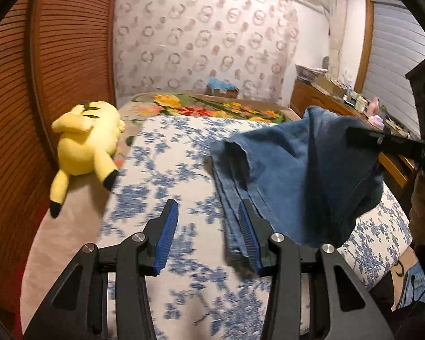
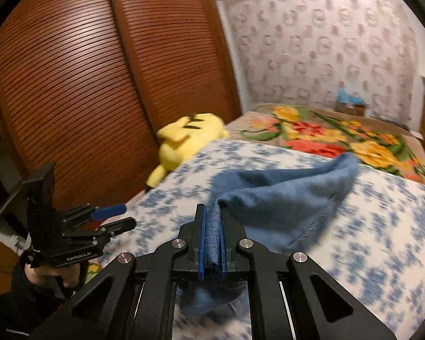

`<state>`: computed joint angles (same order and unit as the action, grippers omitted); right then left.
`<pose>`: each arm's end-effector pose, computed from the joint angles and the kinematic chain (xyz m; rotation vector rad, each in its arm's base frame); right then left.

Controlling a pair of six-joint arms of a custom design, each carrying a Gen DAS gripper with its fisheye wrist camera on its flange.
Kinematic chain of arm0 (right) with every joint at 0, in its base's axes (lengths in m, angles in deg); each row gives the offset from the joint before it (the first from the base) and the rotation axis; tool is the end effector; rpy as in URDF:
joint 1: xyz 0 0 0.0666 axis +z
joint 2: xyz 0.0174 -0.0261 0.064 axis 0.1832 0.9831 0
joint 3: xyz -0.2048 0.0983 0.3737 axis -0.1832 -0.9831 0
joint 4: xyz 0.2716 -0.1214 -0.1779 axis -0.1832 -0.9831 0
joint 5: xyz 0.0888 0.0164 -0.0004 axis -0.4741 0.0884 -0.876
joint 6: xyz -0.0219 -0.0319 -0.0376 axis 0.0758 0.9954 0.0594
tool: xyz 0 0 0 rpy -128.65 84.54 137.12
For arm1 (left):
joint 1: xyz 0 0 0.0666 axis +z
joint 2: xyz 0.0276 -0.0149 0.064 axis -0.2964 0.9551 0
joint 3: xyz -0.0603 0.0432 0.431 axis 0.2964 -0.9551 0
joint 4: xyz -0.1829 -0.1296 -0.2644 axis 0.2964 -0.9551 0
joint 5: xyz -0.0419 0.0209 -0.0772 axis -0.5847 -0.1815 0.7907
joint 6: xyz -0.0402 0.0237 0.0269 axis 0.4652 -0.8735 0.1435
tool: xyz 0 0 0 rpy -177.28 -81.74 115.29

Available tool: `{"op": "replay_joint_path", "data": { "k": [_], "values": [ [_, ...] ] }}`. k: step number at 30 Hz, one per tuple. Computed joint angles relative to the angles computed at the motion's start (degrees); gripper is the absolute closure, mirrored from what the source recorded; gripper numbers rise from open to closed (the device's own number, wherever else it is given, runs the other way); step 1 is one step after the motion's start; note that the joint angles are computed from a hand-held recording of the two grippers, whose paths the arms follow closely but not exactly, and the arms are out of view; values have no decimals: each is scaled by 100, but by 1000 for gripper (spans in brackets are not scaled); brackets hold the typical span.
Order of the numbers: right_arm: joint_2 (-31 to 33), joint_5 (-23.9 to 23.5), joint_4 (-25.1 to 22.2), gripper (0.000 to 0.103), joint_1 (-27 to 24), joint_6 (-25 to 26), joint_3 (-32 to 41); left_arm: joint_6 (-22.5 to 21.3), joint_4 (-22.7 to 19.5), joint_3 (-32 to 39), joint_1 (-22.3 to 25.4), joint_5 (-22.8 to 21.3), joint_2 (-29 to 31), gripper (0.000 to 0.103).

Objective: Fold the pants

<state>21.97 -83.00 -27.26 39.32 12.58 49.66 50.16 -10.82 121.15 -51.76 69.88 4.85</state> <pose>0.3451 0.1889 0.4838 -0.3098 2.0726 0.4342 0.3585 -0.2422 0.4244 0.3567 2.1990 -0.3309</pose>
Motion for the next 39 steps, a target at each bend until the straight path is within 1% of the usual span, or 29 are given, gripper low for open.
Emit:
{"op": "replay_joint_path", "data": {
  "k": [5, 8, 10, 12, 15, 17, 18, 19, 21, 22, 24, 25, 26, 28, 31, 33, 34, 37, 39],
  "values": [
    [396, -287, -27, 95, 366, 109, 197, 52, -1, -138, 194, -42, -183, 57],
    [576, -608, -138, 95, 462, 168, 249, 70, 1, -189, 292, -41, -239, 58],
    [692, -918, -179, 95, 505, 103, 241, 83, 17, -218, 357, -36, -263, 57],
    [841, -1127, -316, 96, 573, 116, 231, 108, 15, -223, 405, -24, -273, 58],
    [965, -1135, -407, 95, 636, 152, 176, 118, 26, -229, 416, -33, -282, 57],
    [948, -1093, -405, 95, 580, 61, 168, 112, 24, -231, 418, -26, -288, 58],
    [903, -1129, -363, 94, 533, 0, 157, 102, 18, -223, 412, -28, -282, 58],
    [856, -1163, -354, 90, 513, -19, 182, 89, 15, -225, 420, -13, -288, 58],
    [706, -991, -397, 87, 546, 19, 180, 74, -3, -196, 389, -12, -282, 57],
    [611, -821, -442, 80, 588, 41, 158, 70, -6, -182, 366, -10, -278, 58],
    [480, -550, -500, 75, 654, 99, 153, 56, -25, -147, 316, -15, -263, 58],
    [429, -468, -496, 74, 690, 105, 154, 59, -39, -120, 277, -35, -247, 58],
    [373, -320, -390, 74, 791, 76, 38, 48, -48, -98, 250, -36, -229, 58],
    [303, 55, -366, 73, 866, 111, -11, 27, -78, -38, 171, -47, -179, 58],
    [243, 339, -335, 68, 786, 126, -95, -12, -142, 89, 32, -78, -91, 57],
    [268, 680, -365, 65, 802, 144, -95, -69, -178, 174, -30, -64, -9, 57],
    [289, 780, -336, 64, 775, 153, -112, -97, -190, 220, -53, -49, 42, 57],
    [279, 831, -476, 60, 582, 149, -92, -160, -243, 373, -116, -47, 230, 57],
    [379, 862, -541, 59, 489, 101, -24, -227, -289, 493, -136, 1, 366, 57]
  ]
}}
